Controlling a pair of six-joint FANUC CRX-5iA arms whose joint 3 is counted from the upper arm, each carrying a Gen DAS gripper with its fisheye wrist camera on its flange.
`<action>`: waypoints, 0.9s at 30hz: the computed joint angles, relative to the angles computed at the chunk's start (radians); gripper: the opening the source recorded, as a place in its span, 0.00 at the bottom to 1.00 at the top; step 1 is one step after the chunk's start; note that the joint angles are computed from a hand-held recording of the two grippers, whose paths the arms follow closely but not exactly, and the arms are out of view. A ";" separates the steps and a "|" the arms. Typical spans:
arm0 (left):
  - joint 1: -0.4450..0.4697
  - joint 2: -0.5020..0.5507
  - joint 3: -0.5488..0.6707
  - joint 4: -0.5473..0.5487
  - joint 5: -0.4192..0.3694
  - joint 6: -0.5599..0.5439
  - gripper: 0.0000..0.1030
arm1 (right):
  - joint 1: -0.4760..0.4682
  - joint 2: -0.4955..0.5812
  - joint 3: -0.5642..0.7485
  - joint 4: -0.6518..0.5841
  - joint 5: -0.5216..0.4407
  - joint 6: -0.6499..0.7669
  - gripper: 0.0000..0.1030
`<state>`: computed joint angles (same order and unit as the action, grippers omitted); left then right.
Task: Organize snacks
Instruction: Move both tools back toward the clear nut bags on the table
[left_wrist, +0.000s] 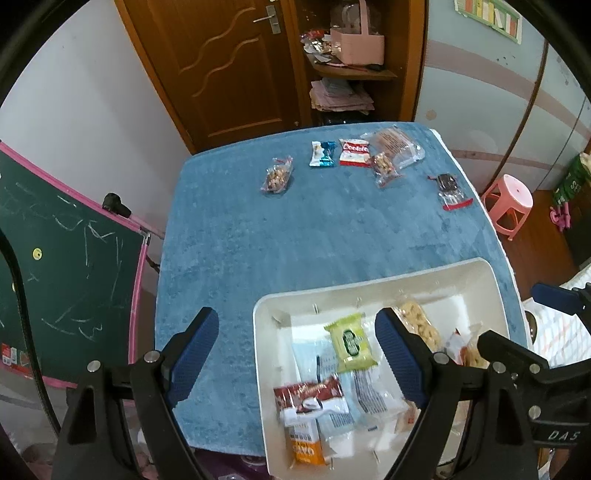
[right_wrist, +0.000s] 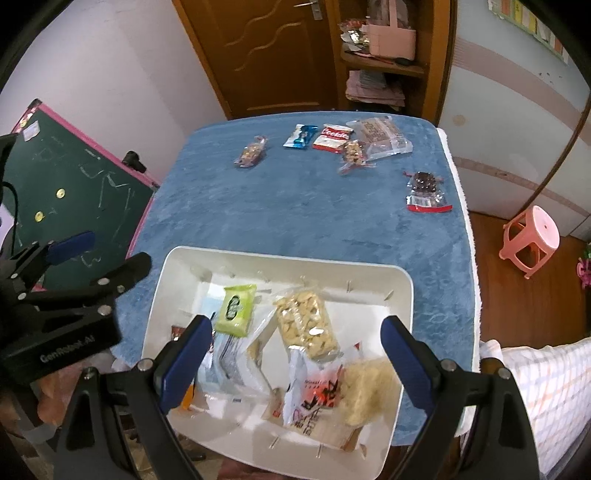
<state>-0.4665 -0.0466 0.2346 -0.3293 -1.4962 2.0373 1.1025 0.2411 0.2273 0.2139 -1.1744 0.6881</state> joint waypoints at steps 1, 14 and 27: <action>0.008 0.003 0.004 0.001 0.004 -0.008 0.84 | -0.005 0.011 0.013 0.008 -0.008 -0.001 0.91; 0.150 0.105 0.182 0.007 0.107 -0.191 0.83 | -0.094 0.154 0.231 0.235 -0.098 -0.002 0.91; 0.274 0.386 0.543 0.062 0.112 -0.366 0.84 | -0.247 0.454 0.769 0.168 -0.168 0.168 0.90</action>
<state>-0.1928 0.3396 0.7779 -0.2670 -1.3840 1.6718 0.8559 0.6951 0.9964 0.3820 -1.3421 0.8564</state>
